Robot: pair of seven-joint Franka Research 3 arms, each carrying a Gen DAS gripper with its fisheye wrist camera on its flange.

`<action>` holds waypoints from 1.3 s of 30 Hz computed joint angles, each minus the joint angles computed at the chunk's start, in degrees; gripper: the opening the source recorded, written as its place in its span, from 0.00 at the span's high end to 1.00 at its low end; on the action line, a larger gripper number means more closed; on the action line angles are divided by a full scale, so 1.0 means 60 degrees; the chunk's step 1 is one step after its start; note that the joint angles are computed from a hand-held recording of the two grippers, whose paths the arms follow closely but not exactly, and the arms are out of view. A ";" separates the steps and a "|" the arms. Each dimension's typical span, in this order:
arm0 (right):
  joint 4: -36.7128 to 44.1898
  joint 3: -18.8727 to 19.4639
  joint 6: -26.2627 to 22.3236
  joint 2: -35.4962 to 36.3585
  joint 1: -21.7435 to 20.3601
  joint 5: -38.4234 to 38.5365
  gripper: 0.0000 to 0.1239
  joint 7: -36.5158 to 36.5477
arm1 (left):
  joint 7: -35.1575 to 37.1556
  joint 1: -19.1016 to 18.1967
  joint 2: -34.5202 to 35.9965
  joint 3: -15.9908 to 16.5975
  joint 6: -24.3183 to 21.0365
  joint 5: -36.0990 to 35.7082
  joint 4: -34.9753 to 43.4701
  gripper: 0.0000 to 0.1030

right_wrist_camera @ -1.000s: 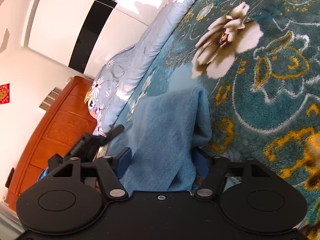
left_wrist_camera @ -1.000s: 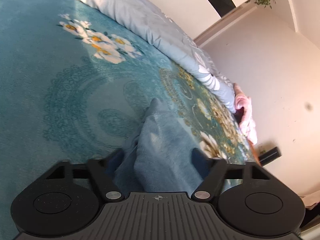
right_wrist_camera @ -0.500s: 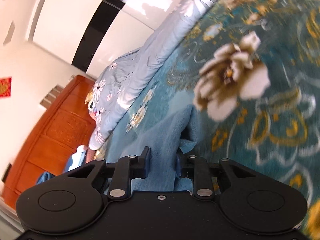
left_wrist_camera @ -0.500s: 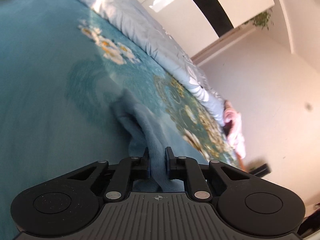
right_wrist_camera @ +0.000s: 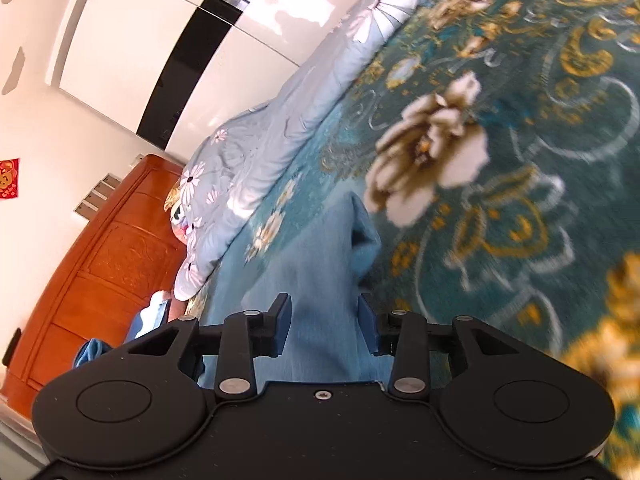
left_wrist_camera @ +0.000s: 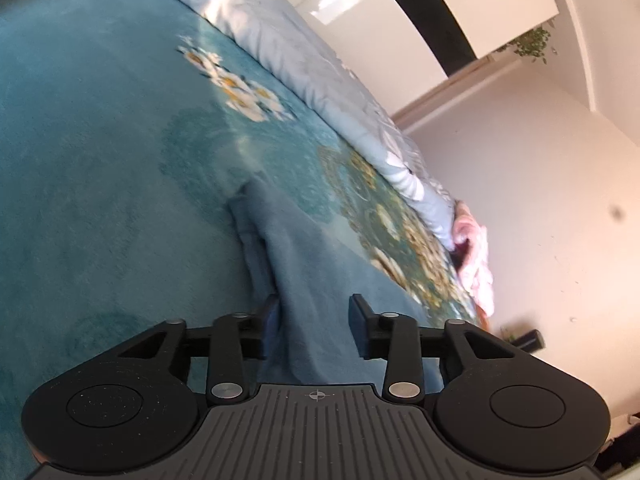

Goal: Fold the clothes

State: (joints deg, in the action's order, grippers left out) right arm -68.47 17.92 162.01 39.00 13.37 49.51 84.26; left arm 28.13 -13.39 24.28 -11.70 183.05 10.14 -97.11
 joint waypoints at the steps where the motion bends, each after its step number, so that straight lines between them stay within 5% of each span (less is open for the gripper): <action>1: -0.0330 0.0213 -0.0055 -0.0219 -0.0191 0.0196 0.68 -0.0334 | 0.0035 0.0012 -0.0048 -0.0051 0.0019 0.0024 -0.0057 0.68; 6: -0.0857 0.0089 -0.0696 -0.0625 -0.0188 0.0436 0.70 -0.0625 | 0.0141 0.0380 0.0146 -0.0673 -0.0348 -0.0287 0.0130 0.68; 8: -0.0858 0.0097 -0.0541 -0.0619 -0.0120 0.0598 0.84 -0.0700 | -0.0196 -0.0094 0.0133 -0.0124 -0.0372 -0.0273 0.0202 0.77; 11: -0.0596 0.0566 -0.0128 -0.0502 -0.0314 0.1341 0.88 -0.1780 | -0.0494 -0.0656 0.0175 0.0638 -0.0272 0.0057 0.0415 0.93; 16: -0.0012 0.0674 0.0078 -0.0300 -0.0280 0.1831 0.89 -0.2782 | -0.0550 -0.1332 0.0378 0.1641 0.0014 0.0838 0.0944 0.92; 21: -0.0478 -0.0730 -0.0745 -0.0480 0.0442 0.0041 0.89 -0.0419 | -0.0550 -0.0828 0.0438 0.0884 -0.0905 0.0657 0.0769 0.92; 24: -0.0954 -0.0480 -0.0695 -0.0600 0.0211 0.0102 0.88 -0.0163 | -0.0662 -0.0616 0.0345 0.0639 -0.0876 0.0514 0.0372 0.91; 30: -0.0907 0.0198 -0.0136 -0.0559 -0.0233 0.0832 0.82 -0.1158 | -0.0830 -0.0994 0.0057 0.1248 -0.0772 0.1127 0.0218 0.91; 34: -0.1028 0.0102 0.0577 -0.0647 -0.0174 0.1136 0.62 -0.1252 | -0.0820 -0.0768 -0.0009 0.1099 -0.0507 0.1123 0.0085 0.73; 36: -0.1022 -0.0171 0.0707 -0.0612 -0.0033 0.0889 0.60 -0.0698 | -0.0743 -0.0546 0.0043 0.0850 -0.0577 0.0968 0.0159 0.47; 39: -0.0680 -0.0061 0.0596 -0.0269 -0.0139 0.0867 0.57 -0.0282 | -0.0319 -0.0219 0.0414 0.0402 -0.0963 0.0789 0.0686 0.32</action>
State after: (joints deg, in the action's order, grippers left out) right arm -72.55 17.55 165.58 37.39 12.53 54.71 82.56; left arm 26.21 -14.70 26.76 -9.29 177.27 14.87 -92.99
